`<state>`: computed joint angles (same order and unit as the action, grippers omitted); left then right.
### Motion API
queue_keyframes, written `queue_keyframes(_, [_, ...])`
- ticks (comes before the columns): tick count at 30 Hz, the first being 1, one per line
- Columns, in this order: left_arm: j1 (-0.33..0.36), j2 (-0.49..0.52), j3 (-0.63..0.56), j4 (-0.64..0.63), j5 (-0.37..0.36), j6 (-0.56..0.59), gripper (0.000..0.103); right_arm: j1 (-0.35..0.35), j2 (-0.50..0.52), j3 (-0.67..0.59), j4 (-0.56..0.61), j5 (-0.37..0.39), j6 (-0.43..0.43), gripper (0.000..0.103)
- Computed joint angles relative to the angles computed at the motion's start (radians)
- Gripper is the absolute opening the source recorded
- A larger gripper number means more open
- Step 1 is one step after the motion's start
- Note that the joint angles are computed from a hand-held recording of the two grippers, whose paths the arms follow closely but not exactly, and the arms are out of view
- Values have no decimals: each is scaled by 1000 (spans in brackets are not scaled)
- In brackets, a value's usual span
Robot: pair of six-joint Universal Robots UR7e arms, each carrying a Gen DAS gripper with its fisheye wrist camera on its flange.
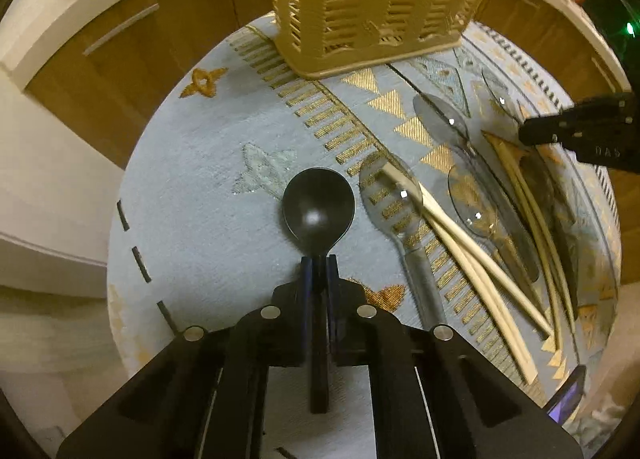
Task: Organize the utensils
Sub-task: 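Lift the black spoon with the left gripper while the right gripper grasps a clear spoon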
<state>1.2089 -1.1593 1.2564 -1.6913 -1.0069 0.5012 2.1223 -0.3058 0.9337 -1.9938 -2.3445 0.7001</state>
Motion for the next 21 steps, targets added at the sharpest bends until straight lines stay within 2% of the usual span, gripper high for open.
queue_keyframes(1, [6, -6, 0, -20, -36, 2, 5, -2, -29, 45, -39, 1, -13, 10])
queue_keyframes(3, [17, -16, -6, -50, -96, 1, 5, 7, -78, 142, -195, 8, -76, 10])
queue_keyframes(5, [22, -34, -7, -95, -171, 8, 5, 21, -95, 182, -290, -6, -117, 10])
queue_keyframes(9, [12, -81, 17, -223, -296, 39, 5, 60, -110, 245, -553, -16, -262, 10])
queue_keyframes(13, [-9, -105, 41, -360, -417, 40, 5, 105, -101, 260, -819, -53, -432, 10])
queue_keyframes(14, [-12, -101, 37, -404, -453, 36, 5, 117, -83, 238, -903, -75, -500, 10])
queue_keyframes(17, [-21, -87, 46, -553, -529, 34, 5, 135, -59, 189, -1032, -106, -643, 10])
queue_keyframes(21, [-42, -43, 65, -755, -576, -26, 5, 138, -20, 107, -1209, -136, -811, 10])
